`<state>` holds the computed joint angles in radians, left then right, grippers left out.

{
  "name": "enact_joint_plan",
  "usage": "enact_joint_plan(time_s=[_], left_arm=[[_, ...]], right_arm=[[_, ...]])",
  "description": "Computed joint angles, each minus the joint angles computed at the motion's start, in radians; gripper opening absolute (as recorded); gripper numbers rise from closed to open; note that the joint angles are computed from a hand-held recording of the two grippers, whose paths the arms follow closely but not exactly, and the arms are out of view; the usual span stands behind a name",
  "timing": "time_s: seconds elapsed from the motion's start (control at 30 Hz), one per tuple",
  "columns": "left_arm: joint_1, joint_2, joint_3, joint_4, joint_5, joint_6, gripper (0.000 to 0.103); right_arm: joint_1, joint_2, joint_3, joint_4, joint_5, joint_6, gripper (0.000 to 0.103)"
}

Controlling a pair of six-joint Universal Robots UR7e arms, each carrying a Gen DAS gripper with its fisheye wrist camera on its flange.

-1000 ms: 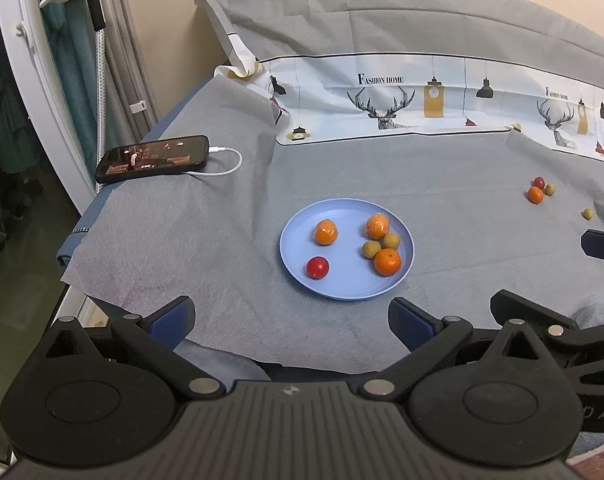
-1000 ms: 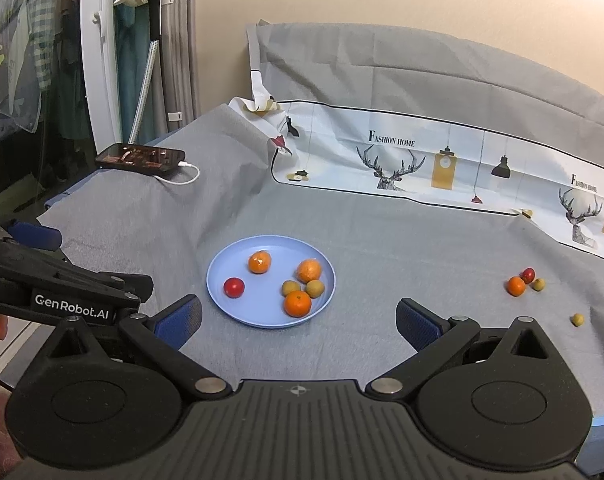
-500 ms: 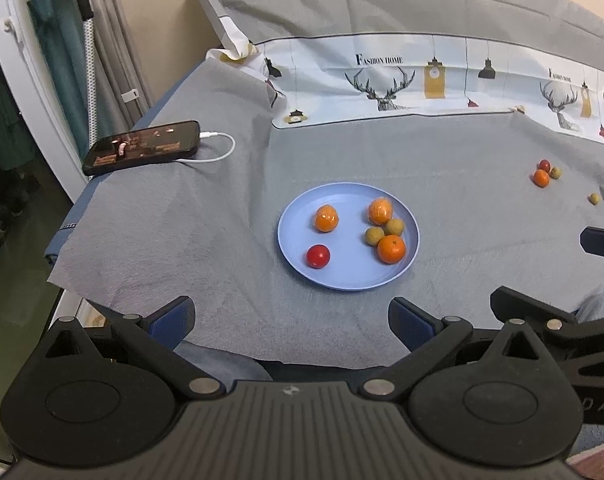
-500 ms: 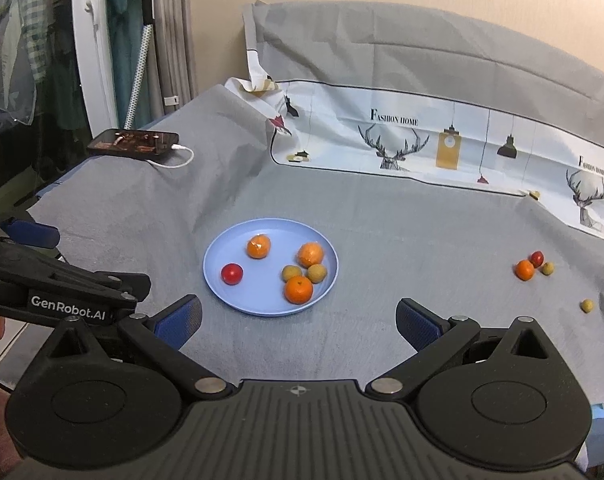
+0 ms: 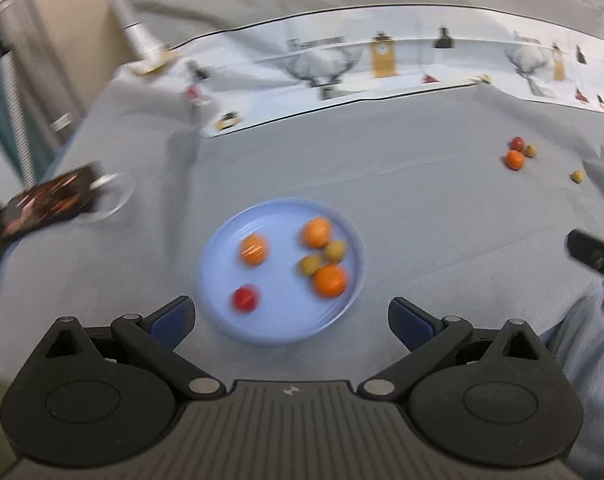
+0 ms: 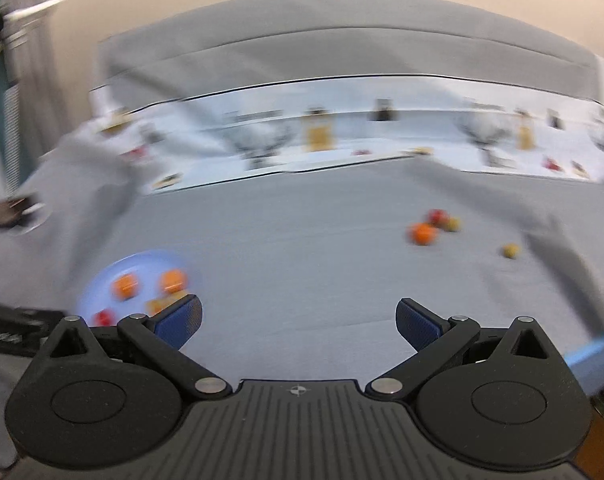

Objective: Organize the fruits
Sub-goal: 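Grasp a mandarin with the left tool while the right tool grasps a pear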

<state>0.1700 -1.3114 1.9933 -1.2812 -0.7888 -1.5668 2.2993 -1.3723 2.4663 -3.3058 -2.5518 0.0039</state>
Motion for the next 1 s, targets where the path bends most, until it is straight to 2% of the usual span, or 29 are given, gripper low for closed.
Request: enact_joint_plan(time_s=[0.17, 0.23, 0.33, 0.4, 0.5, 0.6, 0.73, 0.77, 0.83, 0.87, 0.9, 0.97, 1.0], left_arm=[[0.138, 0.189, -0.074, -0.345, 0.102, 0.313, 0.103], [0.19, 0.28, -0.109, -0.535, 0.12, 0.488, 0.103], [0.268, 0.459, -0.207, -0.777, 0.137, 0.737, 0.103], [0.324, 0.585, -0.312, -0.857, 0.124, 0.888, 0.103], [0.395, 0.759, -0.475, -0.941, 0.129, 1.086, 0.103], [0.454, 0.879, -0.603, -1.011, 0.124, 1.252, 0.103], [0.515, 0.969, -0.71, -1.153, 0.044, 1.464, 0.103], [0.527, 0.98, -0.72, -1.199, 0.018, 1.521, 0.099], [0.545, 0.994, -0.733, -1.26, -0.027, 1.614, 0.076], [0.557, 0.998, -0.746, -1.254, -0.064, 1.639, 0.047], [0.565, 1.0, -0.755, -1.25, -0.089, 1.641, 0.04], [0.569, 0.996, -0.732, -1.304, -0.096, 1.664, 0.039], [0.567, 0.992, -0.718, -1.32, -0.086, 1.676, 0.039]], right_arm=[[-0.233, -0.051, 0.012, -0.244, -0.004, -0.212, 0.102], [-0.341, -0.071, 0.001, -0.305, 0.045, -0.275, 0.102], [-0.508, -0.072, -0.039, -0.366, 0.173, -0.387, 0.102], [-0.611, -0.066, -0.083, -0.338, 0.276, -0.437, 0.102], [-0.723, -0.037, -0.171, -0.236, 0.401, -0.506, 0.102], [-0.797, 0.036, -0.276, -0.168, 0.462, -0.593, 0.102], [-0.864, 0.1, -0.387, -0.044, 0.545, -0.666, 0.102], [-0.874, 0.109, -0.404, -0.022, 0.567, -0.681, 0.102], [-0.889, 0.132, -0.439, 0.013, 0.614, -0.716, 0.101], [-0.895, 0.143, -0.453, 0.027, 0.635, -0.728, 0.101], [-0.898, 0.157, -0.464, 0.029, 0.648, -0.75, 0.1], [-0.896, 0.192, -0.458, -0.06, 0.666, -0.846, 0.086], [-0.891, 0.202, -0.454, -0.089, 0.671, -0.892, 0.066]])
